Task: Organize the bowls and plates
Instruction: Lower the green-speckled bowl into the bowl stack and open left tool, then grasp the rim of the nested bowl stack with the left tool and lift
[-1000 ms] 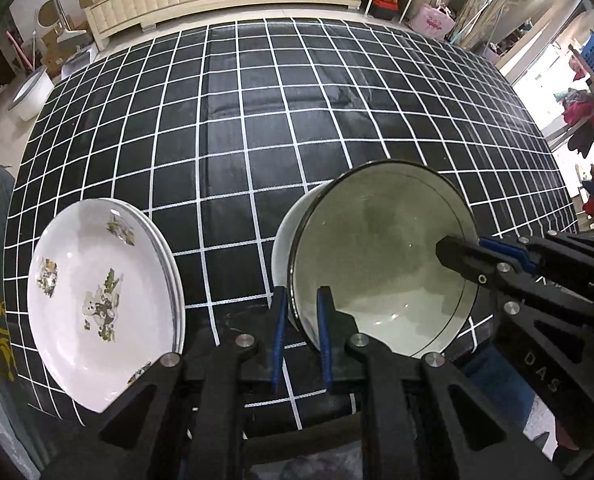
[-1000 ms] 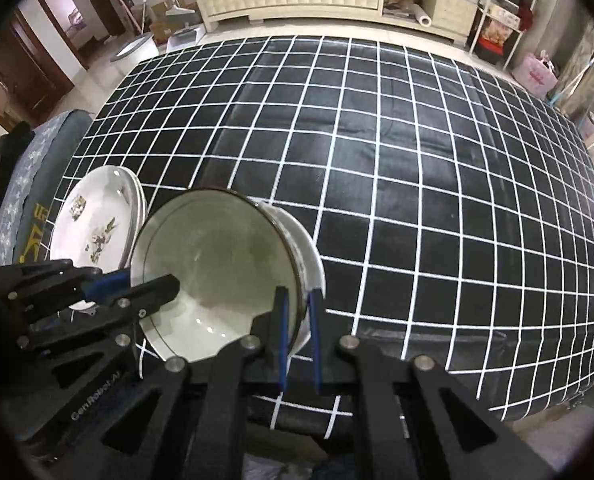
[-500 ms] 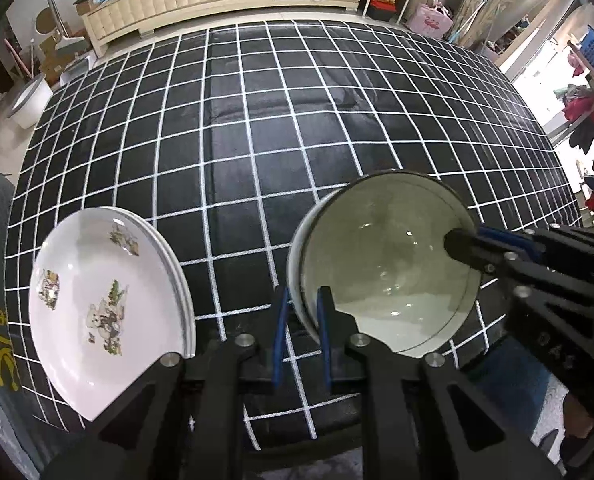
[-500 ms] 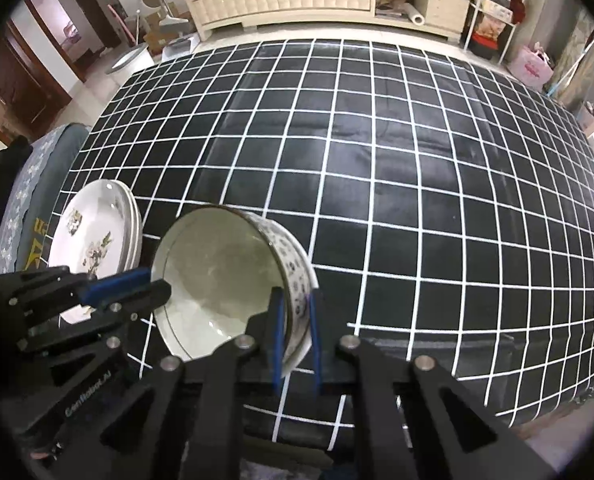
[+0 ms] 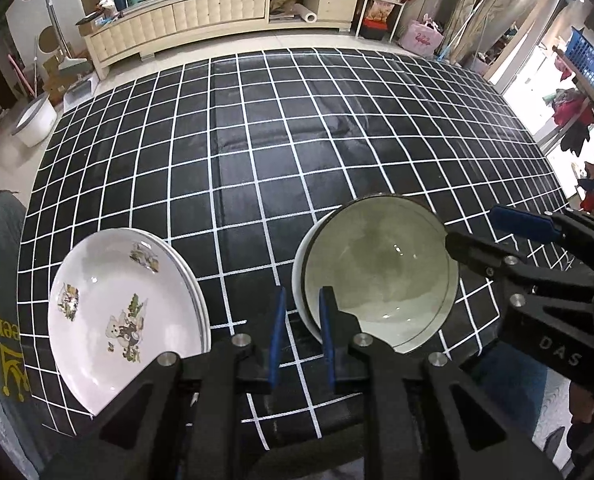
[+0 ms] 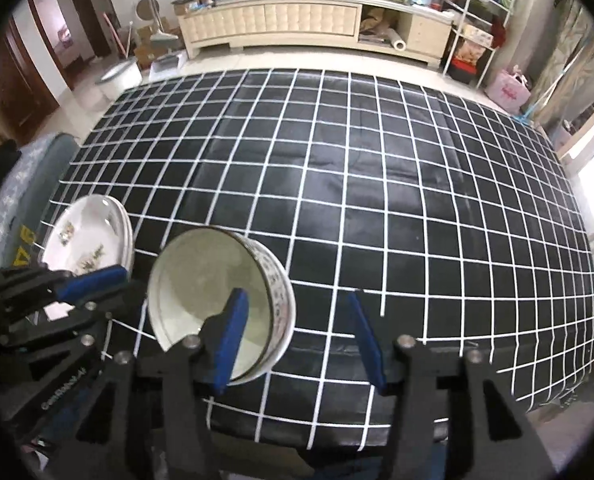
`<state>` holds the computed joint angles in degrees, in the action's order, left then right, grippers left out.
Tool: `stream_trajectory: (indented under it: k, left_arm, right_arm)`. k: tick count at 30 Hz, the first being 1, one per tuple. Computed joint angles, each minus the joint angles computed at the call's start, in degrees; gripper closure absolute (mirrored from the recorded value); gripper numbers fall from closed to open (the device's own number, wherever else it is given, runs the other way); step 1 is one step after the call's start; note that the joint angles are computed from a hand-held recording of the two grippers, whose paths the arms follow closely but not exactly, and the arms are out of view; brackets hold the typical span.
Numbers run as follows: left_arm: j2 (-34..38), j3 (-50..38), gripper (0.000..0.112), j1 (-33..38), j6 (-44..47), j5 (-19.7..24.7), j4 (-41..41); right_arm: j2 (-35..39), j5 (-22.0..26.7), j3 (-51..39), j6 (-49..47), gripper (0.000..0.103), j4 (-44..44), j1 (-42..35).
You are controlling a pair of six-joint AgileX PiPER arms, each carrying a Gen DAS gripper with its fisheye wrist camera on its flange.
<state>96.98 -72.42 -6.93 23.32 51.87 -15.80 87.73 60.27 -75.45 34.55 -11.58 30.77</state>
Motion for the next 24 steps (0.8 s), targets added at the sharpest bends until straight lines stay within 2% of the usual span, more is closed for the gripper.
stream_trajectory:
  k: [1, 2, 4, 8, 13, 24]
  left_arm:
    - [-0.46, 0.20, 0.097, 0.22, 0.33, -0.11, -0.50]
    - [-0.98, 0.15, 0.089, 0.20, 0.24, 0.01, -0.73]
    - [-1.96, 0.55, 0.072, 0.20, 0.51, -0.35, -1.17]
    - [-1.81, -0.16, 0.056, -0.04, -0.54, 0.10, -0.99]
    - [3.25, -3.21, 0.055, -0.62, -2.42, 2.81, 0.14]
    - [9.46, -4.01, 0.055, -2.24, -3.98, 0.22, 2.66]
  right_arm:
    - [-0.24, 0.36, -0.25, 0.24, 0.046, -0.15, 0.16]
    - [-0.64, 0.49, -0.38, 0.32, 0.045, -0.19, 0.27]
    - [-0.95, 0.57, -0.48, 0.49, 0.030, -0.32, 0.45]
    - [-0.71, -0.34, -0.16, 0.98, 0.022, 0.33, 0.01]
    - [2.78, -0.66, -0.61, -1.95, 0.021, 5.12, -2.73]
    - [6.40, -3.29, 1.97, -6.42, 0.020, 11.91, -6.64]
